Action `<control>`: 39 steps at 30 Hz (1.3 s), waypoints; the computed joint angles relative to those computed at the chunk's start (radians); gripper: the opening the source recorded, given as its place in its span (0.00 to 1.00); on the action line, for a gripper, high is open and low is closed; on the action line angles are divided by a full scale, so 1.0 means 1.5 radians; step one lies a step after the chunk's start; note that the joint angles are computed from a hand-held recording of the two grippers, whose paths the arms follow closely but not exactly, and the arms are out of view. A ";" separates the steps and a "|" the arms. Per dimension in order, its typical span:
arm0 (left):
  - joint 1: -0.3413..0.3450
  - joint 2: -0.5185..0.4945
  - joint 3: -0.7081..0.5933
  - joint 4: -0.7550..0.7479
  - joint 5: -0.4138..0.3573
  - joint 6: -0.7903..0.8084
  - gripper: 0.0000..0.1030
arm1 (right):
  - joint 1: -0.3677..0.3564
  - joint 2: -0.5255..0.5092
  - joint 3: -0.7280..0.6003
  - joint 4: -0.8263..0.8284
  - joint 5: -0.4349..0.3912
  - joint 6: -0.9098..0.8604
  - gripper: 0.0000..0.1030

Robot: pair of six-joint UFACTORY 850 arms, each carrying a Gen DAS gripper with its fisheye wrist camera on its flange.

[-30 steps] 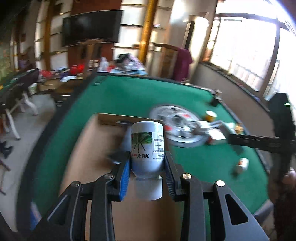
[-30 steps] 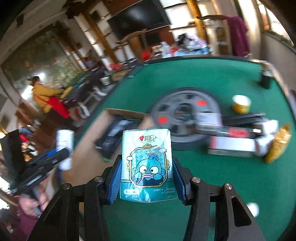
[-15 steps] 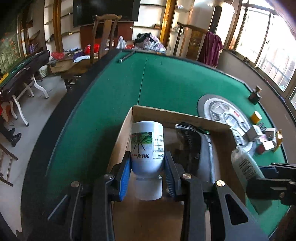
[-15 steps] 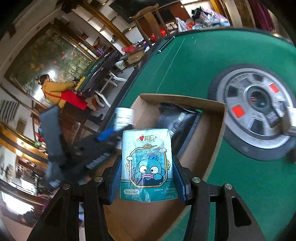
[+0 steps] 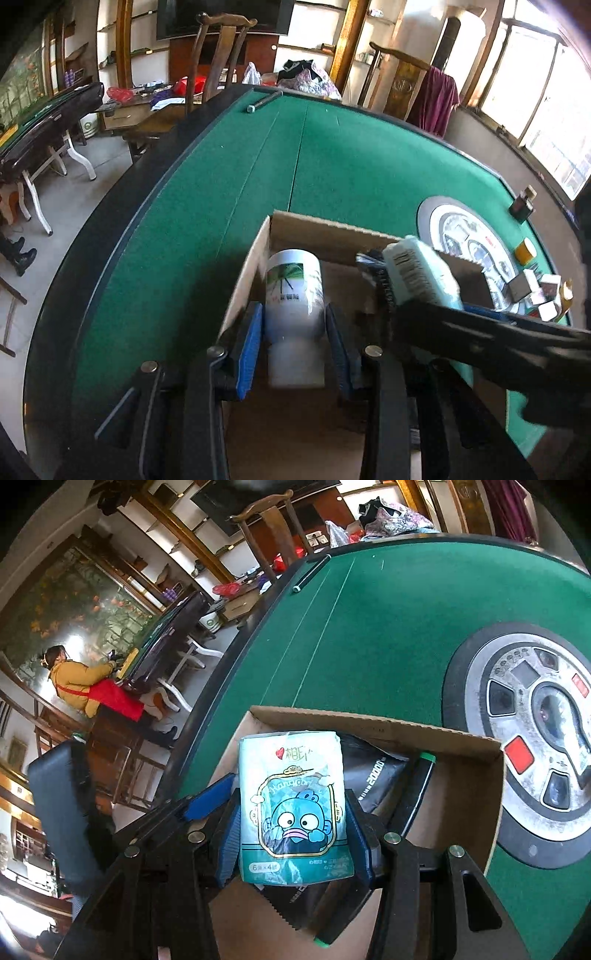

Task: Organize objects
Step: 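Lower the bottle and tissue pack into the cardboard box and open both tools, then withdraw both open tools from the box toward the table items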

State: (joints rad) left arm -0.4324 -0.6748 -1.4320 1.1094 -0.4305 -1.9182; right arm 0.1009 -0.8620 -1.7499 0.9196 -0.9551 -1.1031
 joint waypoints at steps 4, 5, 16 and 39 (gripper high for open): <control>-0.010 0.031 0.033 0.045 -0.009 -0.067 0.49 | -0.008 -0.012 -0.014 0.014 -0.015 -0.007 0.56; -0.013 0.042 0.046 0.072 -0.006 -0.101 0.53 | -0.008 -0.017 -0.019 0.013 -0.020 -0.006 0.56; -0.049 0.130 0.148 0.214 -0.077 -0.350 0.69 | -0.025 -0.013 -0.024 0.069 -0.132 -0.033 0.73; -0.129 -0.013 -0.041 -0.036 -0.103 -0.160 0.80 | -0.259 0.088 0.053 0.097 -0.085 -0.169 0.92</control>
State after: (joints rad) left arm -0.6266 -0.6941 -1.4941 1.0548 -0.5846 -2.1579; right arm -0.2876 -0.7297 -1.6697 1.0646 -1.0821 -1.3572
